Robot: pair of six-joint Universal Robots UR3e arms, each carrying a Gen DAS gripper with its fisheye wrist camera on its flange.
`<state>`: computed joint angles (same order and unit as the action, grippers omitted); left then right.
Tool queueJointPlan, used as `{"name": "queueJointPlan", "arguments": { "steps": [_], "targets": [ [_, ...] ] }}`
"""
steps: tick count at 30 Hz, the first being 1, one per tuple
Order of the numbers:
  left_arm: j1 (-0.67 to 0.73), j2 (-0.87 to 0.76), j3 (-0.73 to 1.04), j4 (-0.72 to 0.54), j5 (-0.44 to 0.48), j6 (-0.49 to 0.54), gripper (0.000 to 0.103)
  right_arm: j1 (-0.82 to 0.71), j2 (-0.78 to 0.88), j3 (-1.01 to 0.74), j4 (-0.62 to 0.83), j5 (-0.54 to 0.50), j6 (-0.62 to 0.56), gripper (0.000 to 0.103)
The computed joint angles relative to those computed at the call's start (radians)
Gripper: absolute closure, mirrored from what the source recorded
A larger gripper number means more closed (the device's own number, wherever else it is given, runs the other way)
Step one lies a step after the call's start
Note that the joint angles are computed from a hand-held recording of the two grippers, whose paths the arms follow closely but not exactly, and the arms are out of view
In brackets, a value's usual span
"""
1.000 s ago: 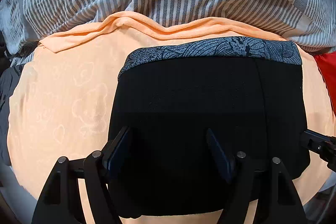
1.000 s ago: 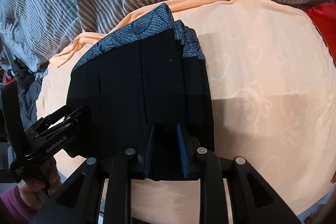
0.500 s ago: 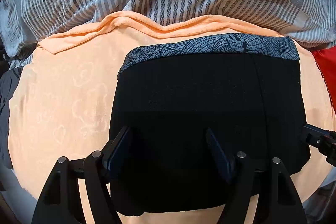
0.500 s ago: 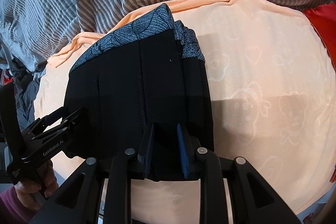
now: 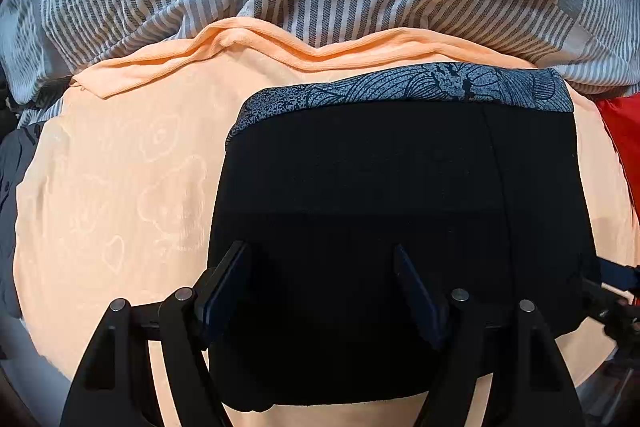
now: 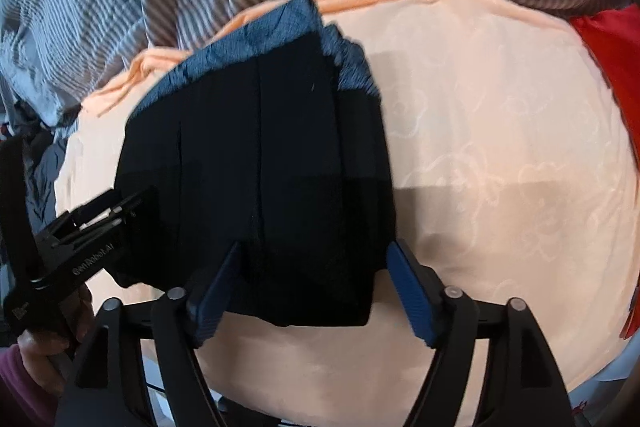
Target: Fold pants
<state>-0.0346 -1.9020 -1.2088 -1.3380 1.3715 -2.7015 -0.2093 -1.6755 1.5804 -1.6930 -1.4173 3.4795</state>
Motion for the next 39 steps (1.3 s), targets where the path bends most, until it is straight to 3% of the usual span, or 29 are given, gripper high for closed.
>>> {"name": "queueJointPlan", "arguments": {
  "steps": [4, 6, 20, 32, 39],
  "targets": [
    [0.002, 0.0, 0.0, 0.001, -0.002, 0.001, 0.027, 0.002, 0.0, 0.014, -0.019, 0.001, 0.012, 0.021],
    [-0.002, -0.003, -0.001, 0.011, 0.015, -0.007, 0.019, -0.003, -0.002, 0.016, -0.014, 0.009, 0.013, 0.02],
    [0.009, -0.012, 0.012, -0.013, -0.001, -0.006, 0.019, -0.012, -0.012, 0.009, 0.018, 0.02, 0.023, 0.019],
    [0.074, -0.07, 0.179, -0.195, -0.051, 0.065, 0.019, -0.125, -0.09, 0.01, 0.09, 0.045, -0.032, 0.019],
    [0.12, -0.151, 0.324, -0.3, -0.094, 0.089, 0.019, -0.223, -0.115, 0.058, 0.07, 0.123, -0.048, 0.019]
  ]
}}
